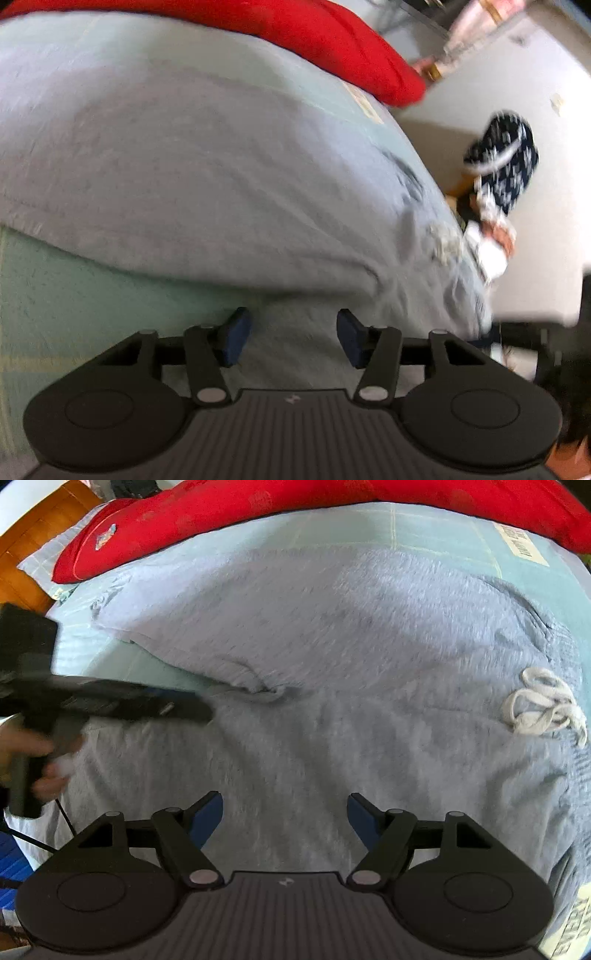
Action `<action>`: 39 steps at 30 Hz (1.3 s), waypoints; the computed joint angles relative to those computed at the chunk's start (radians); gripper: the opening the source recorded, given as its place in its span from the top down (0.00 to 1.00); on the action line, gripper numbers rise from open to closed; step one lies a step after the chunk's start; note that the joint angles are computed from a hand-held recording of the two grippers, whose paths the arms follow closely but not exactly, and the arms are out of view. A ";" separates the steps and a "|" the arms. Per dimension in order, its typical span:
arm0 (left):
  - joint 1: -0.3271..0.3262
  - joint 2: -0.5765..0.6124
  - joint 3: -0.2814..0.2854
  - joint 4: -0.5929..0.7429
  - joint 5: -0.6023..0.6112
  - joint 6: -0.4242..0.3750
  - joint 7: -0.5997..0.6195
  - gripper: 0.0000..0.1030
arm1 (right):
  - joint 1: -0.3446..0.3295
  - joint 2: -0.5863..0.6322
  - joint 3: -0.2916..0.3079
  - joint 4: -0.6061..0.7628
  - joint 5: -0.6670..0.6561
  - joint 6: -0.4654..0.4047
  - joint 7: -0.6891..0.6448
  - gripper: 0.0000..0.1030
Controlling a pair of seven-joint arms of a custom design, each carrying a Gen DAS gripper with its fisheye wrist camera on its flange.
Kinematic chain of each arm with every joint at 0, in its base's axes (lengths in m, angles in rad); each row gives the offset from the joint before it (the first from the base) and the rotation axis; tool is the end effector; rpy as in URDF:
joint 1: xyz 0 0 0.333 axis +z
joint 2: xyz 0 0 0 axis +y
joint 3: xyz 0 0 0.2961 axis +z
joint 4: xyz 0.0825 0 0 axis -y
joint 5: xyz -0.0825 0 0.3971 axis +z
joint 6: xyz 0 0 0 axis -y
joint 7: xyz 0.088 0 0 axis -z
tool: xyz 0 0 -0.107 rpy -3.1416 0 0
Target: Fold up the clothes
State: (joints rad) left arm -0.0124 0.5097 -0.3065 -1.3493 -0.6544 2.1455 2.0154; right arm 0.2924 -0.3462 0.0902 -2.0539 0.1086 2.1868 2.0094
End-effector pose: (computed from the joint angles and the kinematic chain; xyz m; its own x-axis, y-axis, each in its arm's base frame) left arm 0.7046 -0.2105 0.4651 -0.4597 -0.6825 0.5682 -0.8733 0.2313 -0.4287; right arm 0.4691 0.1993 0.6120 -0.0381 -0.9637 -0.2642 -0.9133 0.1409 -0.3821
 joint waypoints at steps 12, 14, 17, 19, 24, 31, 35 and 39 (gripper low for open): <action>0.052 -0.005 0.002 0.061 -0.002 -0.157 0.084 0.41 | 0.036 0.005 0.075 -0.007 -0.088 0.029 0.243 0.21; 0.060 -0.074 0.023 -0.027 0.008 -0.130 0.113 0.41 | 0.054 -0.001 0.082 -0.015 -0.096 0.019 0.243 0.18; 0.068 -0.180 0.061 -0.154 0.021 -0.109 0.112 0.41 | 0.082 0.002 0.083 -0.037 -0.094 -0.008 0.213 0.12; 0.076 -0.248 0.089 -0.234 0.018 -0.104 0.094 0.41 | 0.098 0.002 0.084 -0.057 -0.102 0.008 0.172 0.02; 0.070 -0.446 0.159 -0.489 0.024 -0.006 -0.024 0.41 | 0.105 0.042 0.102 -0.022 -0.157 -0.024 0.162 0.00; 0.041 -0.579 0.219 -0.729 -0.110 0.154 -0.060 0.28 | 0.122 0.012 0.093 -0.071 -0.172 0.013 0.112 0.00; 0.025 -0.568 0.232 -0.742 -0.215 0.172 0.012 0.05 | 0.121 -0.003 0.101 -0.089 -0.185 0.027 0.099 0.00; 0.018 -0.581 0.224 -0.751 -0.182 0.208 -0.017 0.12 | 0.116 0.004 0.095 -0.080 -0.194 0.017 0.080 0.00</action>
State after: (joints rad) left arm 0.0054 -0.0717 -0.0825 -2.0999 -0.8364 2.3532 1.9988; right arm 0.4080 -0.3426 0.1848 -2.1343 -0.0857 2.2036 2.0895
